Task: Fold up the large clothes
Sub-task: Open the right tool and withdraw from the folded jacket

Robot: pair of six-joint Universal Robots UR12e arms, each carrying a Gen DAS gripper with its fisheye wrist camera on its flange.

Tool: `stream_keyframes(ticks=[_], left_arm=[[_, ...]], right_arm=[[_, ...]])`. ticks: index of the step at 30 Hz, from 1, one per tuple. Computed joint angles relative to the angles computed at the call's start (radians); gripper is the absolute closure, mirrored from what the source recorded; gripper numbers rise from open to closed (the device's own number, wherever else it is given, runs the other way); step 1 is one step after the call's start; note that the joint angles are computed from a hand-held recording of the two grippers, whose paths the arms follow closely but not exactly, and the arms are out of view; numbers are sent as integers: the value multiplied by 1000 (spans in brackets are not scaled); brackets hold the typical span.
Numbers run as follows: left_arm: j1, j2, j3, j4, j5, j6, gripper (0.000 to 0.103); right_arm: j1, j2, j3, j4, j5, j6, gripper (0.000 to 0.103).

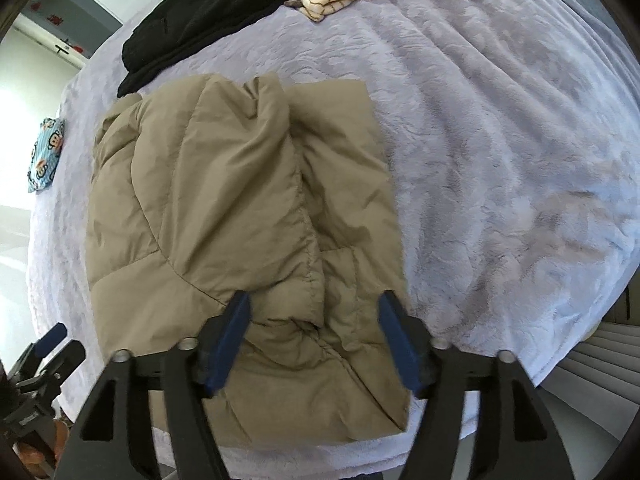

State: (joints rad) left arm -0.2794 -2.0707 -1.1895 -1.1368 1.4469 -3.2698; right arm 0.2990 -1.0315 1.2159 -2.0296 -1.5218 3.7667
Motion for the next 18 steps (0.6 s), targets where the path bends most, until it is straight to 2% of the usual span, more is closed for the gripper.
stream_keyframes(ticks=[7, 12, 15, 18], left_arm=[[-16, -45, 79, -60, 27, -72, 0], [-25, -77, 132, -104, 43, -107, 0], [-30, -94, 158, -127, 58, -122, 0], [-30, -104, 170, -138, 43, -134, 0]], right_arm=[[-43, -3, -5, 12, 102, -73, 22], [-74, 8, -15, -17, 157, -140, 0], [-87, 19, -28, -6, 173, -168, 0], [-102, 27, -31, -2, 201, -180, 0]])
